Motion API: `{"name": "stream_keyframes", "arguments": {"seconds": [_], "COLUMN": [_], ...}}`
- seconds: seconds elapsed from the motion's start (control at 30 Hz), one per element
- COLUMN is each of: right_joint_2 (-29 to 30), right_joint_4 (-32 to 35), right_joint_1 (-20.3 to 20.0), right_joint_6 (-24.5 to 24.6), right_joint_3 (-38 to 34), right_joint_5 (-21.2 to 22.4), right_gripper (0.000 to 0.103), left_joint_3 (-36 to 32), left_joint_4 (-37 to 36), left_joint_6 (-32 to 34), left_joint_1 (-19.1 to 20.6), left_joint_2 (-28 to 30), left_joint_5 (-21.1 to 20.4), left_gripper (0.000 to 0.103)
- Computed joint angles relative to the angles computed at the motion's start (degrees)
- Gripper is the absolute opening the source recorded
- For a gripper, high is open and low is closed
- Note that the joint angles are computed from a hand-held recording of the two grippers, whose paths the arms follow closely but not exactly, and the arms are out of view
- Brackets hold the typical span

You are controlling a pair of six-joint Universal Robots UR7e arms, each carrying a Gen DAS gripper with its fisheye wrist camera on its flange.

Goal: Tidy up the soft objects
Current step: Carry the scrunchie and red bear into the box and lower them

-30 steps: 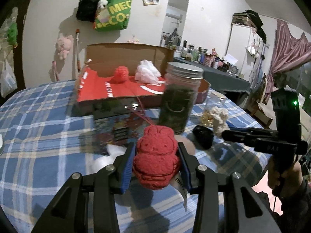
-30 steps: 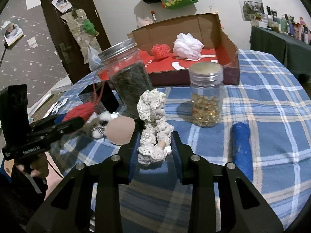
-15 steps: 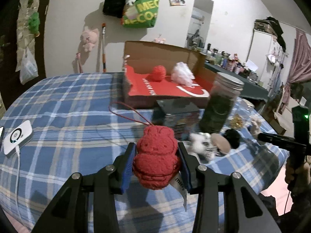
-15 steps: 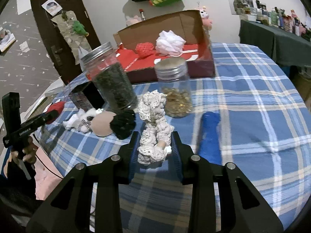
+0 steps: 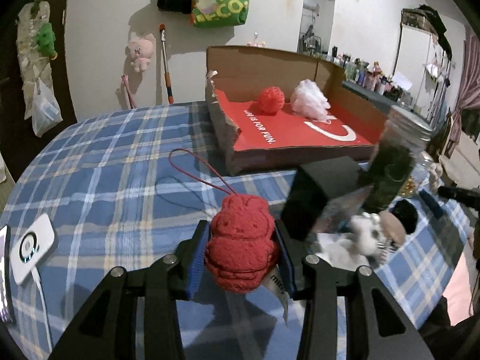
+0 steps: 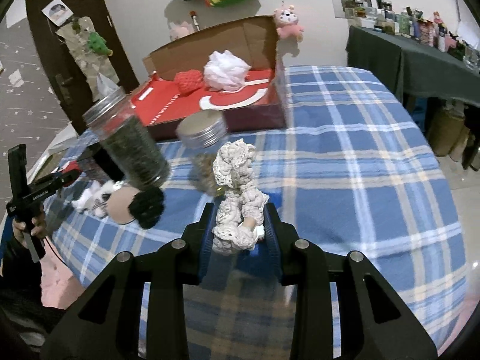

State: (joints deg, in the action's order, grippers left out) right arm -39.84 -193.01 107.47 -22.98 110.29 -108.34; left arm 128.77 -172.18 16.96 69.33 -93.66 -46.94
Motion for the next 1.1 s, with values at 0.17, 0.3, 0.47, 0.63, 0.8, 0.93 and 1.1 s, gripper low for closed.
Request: {"name": "stream_keyframes", "arguments": {"seconds": [0.17, 0.3, 0.47, 0.63, 0.8, 0.93, 1.1], "right_joint_2": [0.6, 1.9, 2.8, 3.7, 5.5, 7.8, 13.7], "right_joint_4": [3.6, 7.4, 12.8, 16.2, 20.8, 24.8, 32.1], "right_joint_1": [0.2, 0.7, 1.1, 1.9, 2.5, 3.0, 3.9], "right_joint_6": [-2.8, -6.7, -9.7, -12.7, -13.1, -11.4, -6.9], "right_joint_3": [-4.0, -8.4, -13.0, -16.7, -21.7, -26.9, -38.0], "right_joint_5": [-2.0, -3.7, -3.4, -2.6, -1.3, -0.8, -4.3], "right_gripper": [0.031, 0.031, 0.031, 0.031, 0.031, 0.031, 0.031], "left_joint_3": [-3.3, -5.5, -7.9, -10.8, -13.9, -17.7, -25.4], "left_joint_4": [2.1, 3.1, 3.9, 4.9, 6.1, 7.9, 14.0], "left_joint_6": [3.0, 5.8, 8.4, 9.5, 9.8, 8.4, 2.8], "left_joint_1": [1.7, 2.1, 1.3, 0.3, -0.9, -1.6, -1.3], "left_joint_2": [1.8, 3.0, 3.3, 4.6, 7.1, 10.5, 16.7], "left_joint_5": [-1.9, -3.5, -4.4, -5.1, -5.3, -3.9, -0.9], "left_gripper": [0.045, 0.045, 0.045, 0.045, 0.045, 0.045, 0.045]}}
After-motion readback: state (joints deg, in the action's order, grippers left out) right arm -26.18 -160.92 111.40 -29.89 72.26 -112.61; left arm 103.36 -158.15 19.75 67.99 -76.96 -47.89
